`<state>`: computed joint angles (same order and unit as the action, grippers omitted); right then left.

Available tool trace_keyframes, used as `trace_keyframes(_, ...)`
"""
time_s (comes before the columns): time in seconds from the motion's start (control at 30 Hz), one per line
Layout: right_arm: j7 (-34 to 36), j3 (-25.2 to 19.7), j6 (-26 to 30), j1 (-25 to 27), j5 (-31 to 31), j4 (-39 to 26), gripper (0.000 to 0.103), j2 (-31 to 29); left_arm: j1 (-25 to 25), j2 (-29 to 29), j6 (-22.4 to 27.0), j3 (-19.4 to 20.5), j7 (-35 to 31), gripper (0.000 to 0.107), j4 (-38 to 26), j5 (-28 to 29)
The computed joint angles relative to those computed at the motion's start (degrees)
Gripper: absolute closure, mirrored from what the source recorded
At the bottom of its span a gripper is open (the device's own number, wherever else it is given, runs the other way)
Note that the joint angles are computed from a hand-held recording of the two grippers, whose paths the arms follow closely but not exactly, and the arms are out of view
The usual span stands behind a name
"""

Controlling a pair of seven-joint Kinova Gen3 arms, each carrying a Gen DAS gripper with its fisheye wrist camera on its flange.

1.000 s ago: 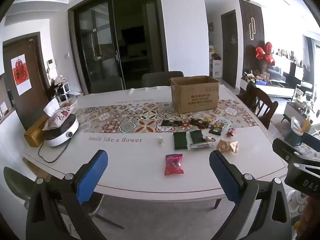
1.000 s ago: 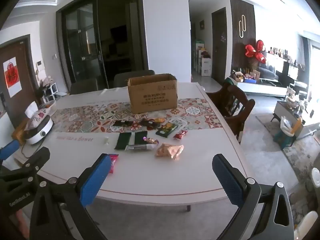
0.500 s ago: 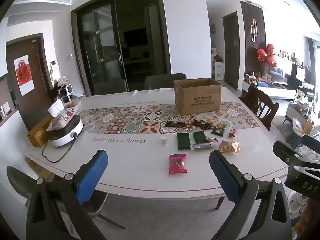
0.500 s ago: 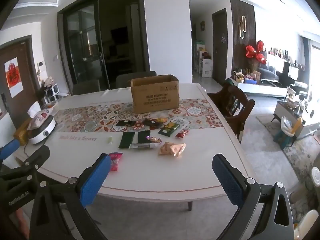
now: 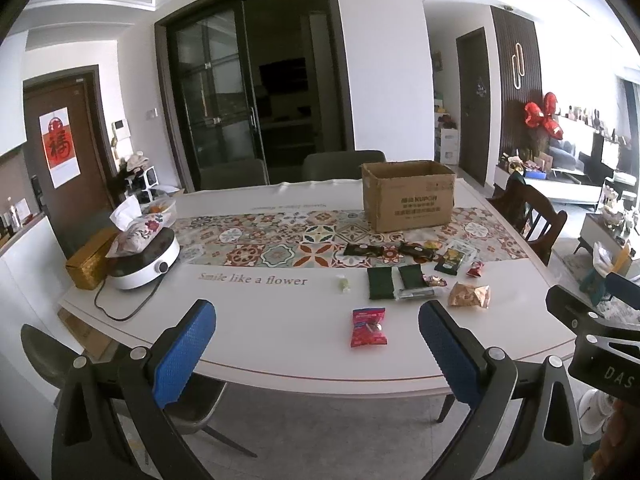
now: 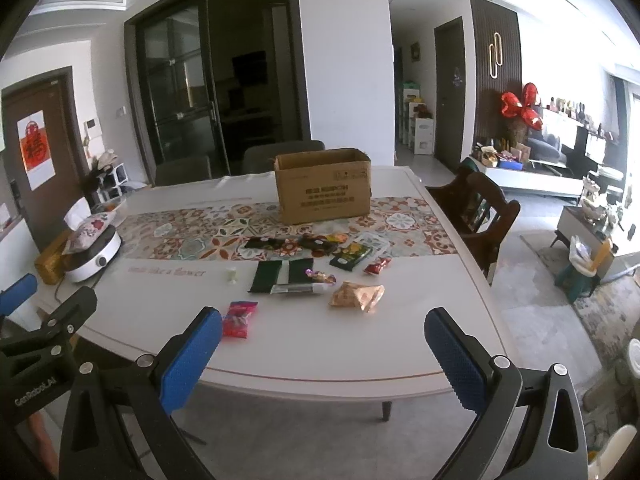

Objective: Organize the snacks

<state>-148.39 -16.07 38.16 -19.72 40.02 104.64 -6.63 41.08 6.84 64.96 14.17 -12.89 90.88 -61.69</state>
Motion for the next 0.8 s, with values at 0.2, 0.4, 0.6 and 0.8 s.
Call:
trace_keyframes(0.2,-0.72,-0.44,0.30,-0.28,1.05,0.03,0.001,-0.11,-0.02,-0.22,0.06,0.09,0.24,0.004,0.25,-0.14)
trace_keyframes(0.4,-1.05,-0.49,0.61,-0.36,1.32,-0.02,0.001,-0.21,-0.04,-0.69,0.14,0.36,0.31,0.004,0.41,-0.42)
trace_keyframes(0.6,-1.89,-0.79,0.99,-0.25,2.14,0.06,0.001,-0.56,0.00,-0.71,0.01,0.67,0.50,0.004,0.33,-0.95)
trace_keyframes(0.8,-2.57,-1.02,0.90,-0.01,2.69,0.41,0.001,-0.85,0.26,-0.33,0.07,0.58,0.62,0.004,-0.03,-1.22)
